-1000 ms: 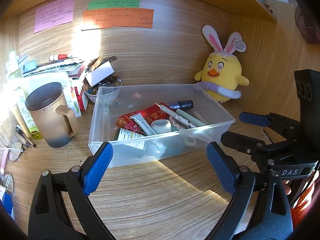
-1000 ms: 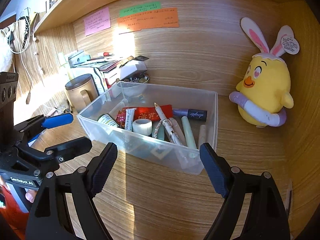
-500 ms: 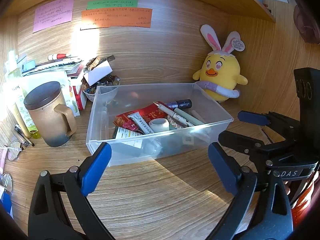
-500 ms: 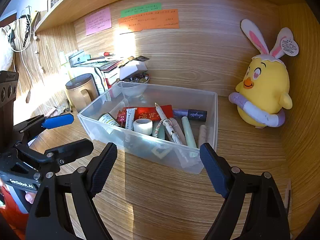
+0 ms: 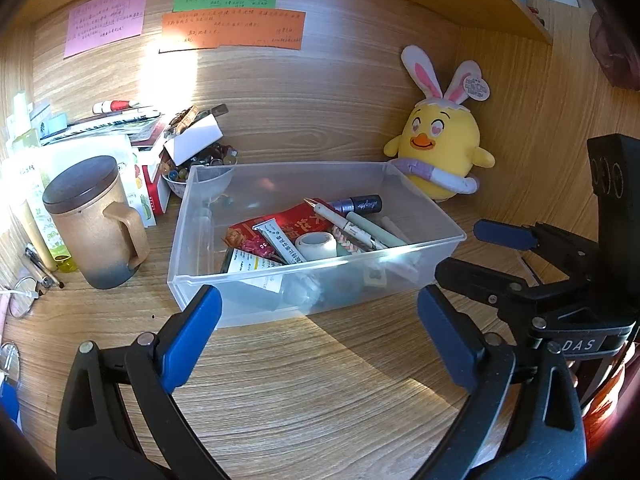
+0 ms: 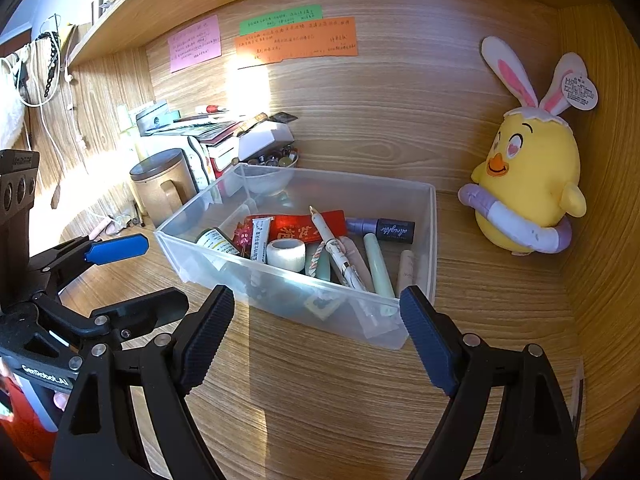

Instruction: Organize objects

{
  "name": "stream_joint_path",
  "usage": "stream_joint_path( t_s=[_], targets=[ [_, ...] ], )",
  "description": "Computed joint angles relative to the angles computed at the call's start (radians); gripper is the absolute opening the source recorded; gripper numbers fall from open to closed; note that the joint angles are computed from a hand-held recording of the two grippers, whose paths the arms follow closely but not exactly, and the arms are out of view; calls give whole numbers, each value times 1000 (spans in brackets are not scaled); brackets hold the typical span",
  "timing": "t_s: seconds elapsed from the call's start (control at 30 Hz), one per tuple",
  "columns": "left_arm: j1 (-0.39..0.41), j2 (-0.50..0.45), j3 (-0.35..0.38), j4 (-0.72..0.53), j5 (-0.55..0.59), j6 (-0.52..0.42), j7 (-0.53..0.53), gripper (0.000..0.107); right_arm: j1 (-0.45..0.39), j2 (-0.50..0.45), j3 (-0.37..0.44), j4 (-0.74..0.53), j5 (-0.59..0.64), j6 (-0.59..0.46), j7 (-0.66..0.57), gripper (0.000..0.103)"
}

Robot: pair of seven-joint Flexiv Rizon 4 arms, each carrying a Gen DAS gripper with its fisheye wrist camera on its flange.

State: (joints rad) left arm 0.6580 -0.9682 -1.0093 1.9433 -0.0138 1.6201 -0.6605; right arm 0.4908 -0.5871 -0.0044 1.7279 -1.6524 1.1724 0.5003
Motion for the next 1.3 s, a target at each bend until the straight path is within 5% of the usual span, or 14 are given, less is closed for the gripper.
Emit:
stream_joint_path(
  t_s=[1.3],
  targets=[
    [-4, 9, 8, 0, -19, -15, -12, 100, 10, -7, -2, -1, 20, 0, -2, 83]
  ],
)
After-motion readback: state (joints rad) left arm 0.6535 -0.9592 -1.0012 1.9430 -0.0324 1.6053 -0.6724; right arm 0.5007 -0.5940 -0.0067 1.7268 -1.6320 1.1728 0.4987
